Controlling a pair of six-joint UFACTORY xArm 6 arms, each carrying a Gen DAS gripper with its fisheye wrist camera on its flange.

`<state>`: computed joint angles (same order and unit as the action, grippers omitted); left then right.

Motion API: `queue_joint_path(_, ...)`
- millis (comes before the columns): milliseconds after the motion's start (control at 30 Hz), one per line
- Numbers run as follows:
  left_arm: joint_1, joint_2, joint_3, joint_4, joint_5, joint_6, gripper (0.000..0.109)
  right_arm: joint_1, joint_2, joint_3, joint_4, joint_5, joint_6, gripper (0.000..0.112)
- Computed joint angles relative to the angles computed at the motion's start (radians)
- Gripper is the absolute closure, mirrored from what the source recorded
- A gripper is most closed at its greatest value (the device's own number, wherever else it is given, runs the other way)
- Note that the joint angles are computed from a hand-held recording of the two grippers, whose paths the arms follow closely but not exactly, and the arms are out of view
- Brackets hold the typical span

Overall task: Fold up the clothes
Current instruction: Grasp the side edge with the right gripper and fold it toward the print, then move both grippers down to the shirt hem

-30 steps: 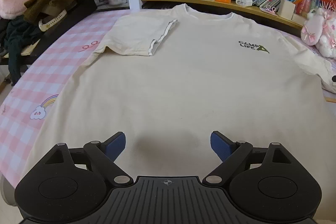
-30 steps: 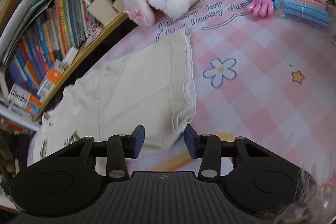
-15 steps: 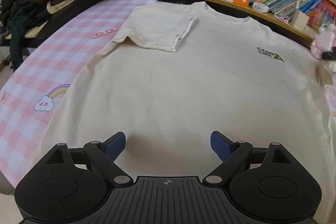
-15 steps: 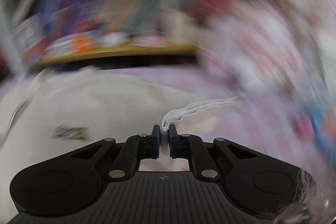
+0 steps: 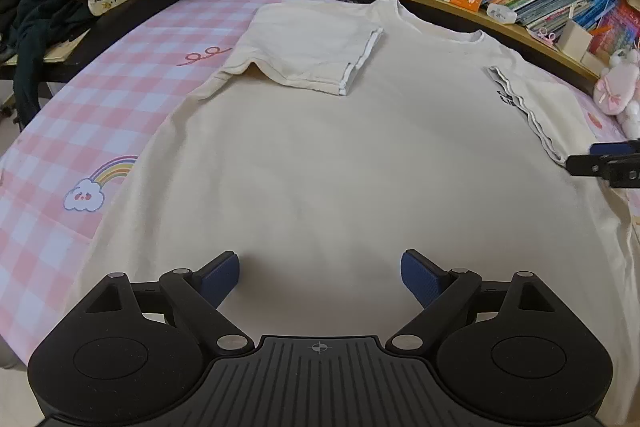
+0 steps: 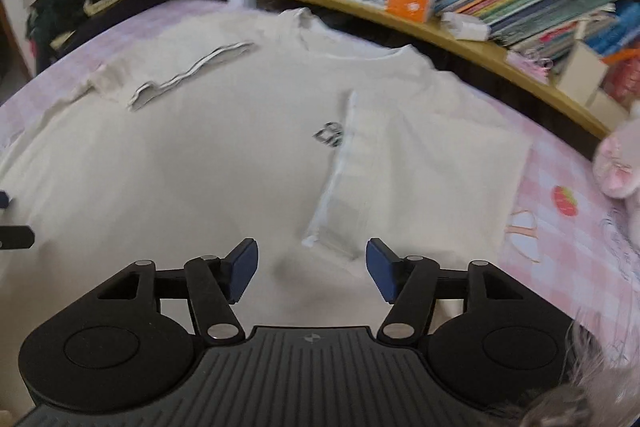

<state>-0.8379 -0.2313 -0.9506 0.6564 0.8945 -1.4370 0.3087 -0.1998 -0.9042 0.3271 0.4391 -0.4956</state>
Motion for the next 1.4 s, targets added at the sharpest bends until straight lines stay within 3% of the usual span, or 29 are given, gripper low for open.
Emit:
queue_joint_path(267, -0.001, 0.003, -0.007, 0.005, 0.007, -0.017, 0.018, 0.03, -0.017, 0.038, 0.056, -0.086, 0.093, 0.052)
queue_joint_path(400, -0.016, 0.011, -0.021, 0.012, 0.025, 0.001, 0.018, 0.036, 0.035, -0.003, 0.042, -0.03, 0.108, 0.05)
queue_joint_path(600, -0.047, 0.021, -0.057, 0.053, 0.107, -0.08, 0.018, 0.033, -0.037, 0.045, 0.127, -0.016, 0.044, 0.046)
queue_joint_path(867, -0.121, 0.06, -0.112, 0.085, 0.193, -0.099, 0.018, -0.014, -0.238, 0.211, 0.013, -0.017, 0.151, 0.042)
queue_joint_path(1067, -0.161, 0.05, -0.118, 0.148, 0.263, -0.104, 0.018, -0.061, -0.402, 0.338, -0.073, 0.063, 0.24, 0.042)
queue_joint_path(1233, -0.143, 0.028, -0.094, 0.163, 0.212, -0.109, 0.018, -0.081, -0.512, 0.409, -0.152, 0.098, 0.346, 0.039)
queue_joint_path(1400, -0.148, -0.035, -0.029, 0.192, 0.16, -0.05, 0.018, -0.061, -0.583, 0.448, -0.322, 0.102, 0.584, 0.038)
